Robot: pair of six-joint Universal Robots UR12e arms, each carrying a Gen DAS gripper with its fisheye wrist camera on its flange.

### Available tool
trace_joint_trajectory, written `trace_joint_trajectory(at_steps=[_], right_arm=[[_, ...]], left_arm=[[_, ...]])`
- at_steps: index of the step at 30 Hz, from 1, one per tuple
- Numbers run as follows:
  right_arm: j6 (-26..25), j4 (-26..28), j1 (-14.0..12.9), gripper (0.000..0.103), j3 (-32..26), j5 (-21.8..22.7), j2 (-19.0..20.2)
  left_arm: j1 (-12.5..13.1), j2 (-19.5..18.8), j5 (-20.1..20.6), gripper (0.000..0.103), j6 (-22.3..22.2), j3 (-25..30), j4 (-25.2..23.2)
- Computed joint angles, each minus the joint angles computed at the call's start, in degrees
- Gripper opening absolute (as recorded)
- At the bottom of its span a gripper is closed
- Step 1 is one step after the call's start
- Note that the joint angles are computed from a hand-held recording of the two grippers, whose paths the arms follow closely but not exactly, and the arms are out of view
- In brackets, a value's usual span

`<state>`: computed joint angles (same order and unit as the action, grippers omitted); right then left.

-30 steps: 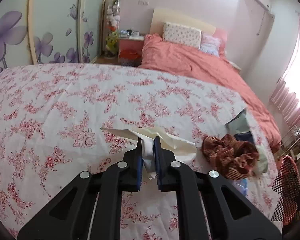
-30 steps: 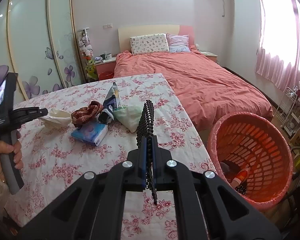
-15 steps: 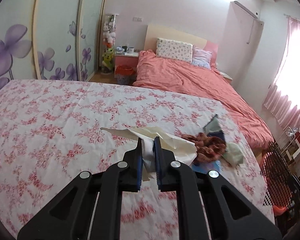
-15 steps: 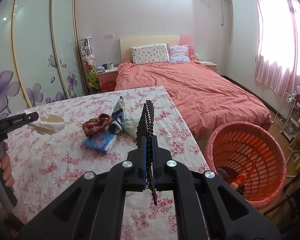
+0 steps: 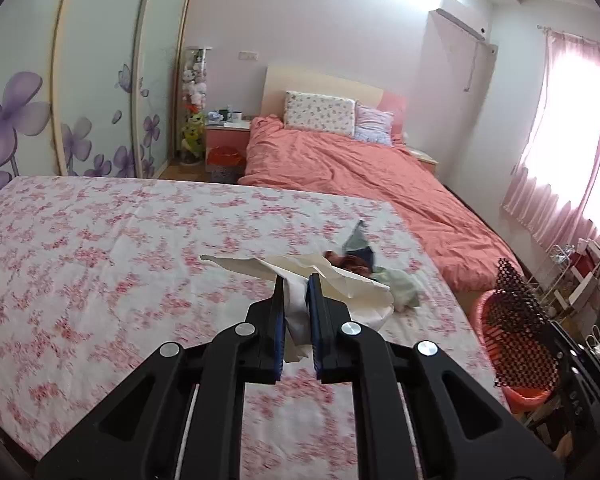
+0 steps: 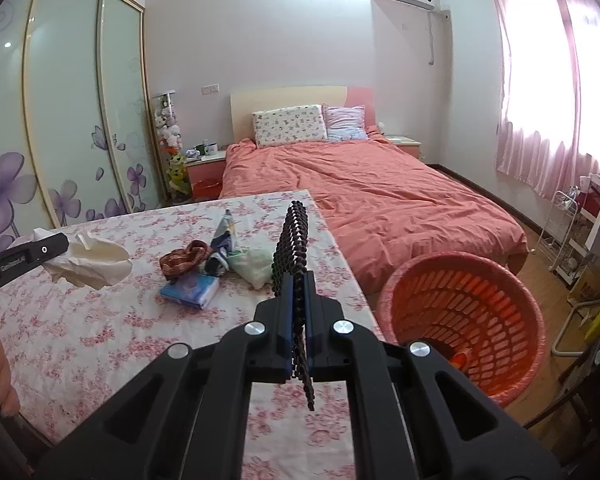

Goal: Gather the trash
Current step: 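Carry the mesh net and white tissue over the orange basket and release both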

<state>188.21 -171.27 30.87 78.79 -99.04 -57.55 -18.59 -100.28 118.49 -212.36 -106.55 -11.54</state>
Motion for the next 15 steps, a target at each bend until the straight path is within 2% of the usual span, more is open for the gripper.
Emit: trace_joint_trajectory(at_steps=[15], right_arm=[[0.42,-2.4,-2.08,0.006,4.38,-2.51,-2.25]], left_arm=[[-3.36,-3.25,-1.93,0.01,1.24,3.23,0.97]])
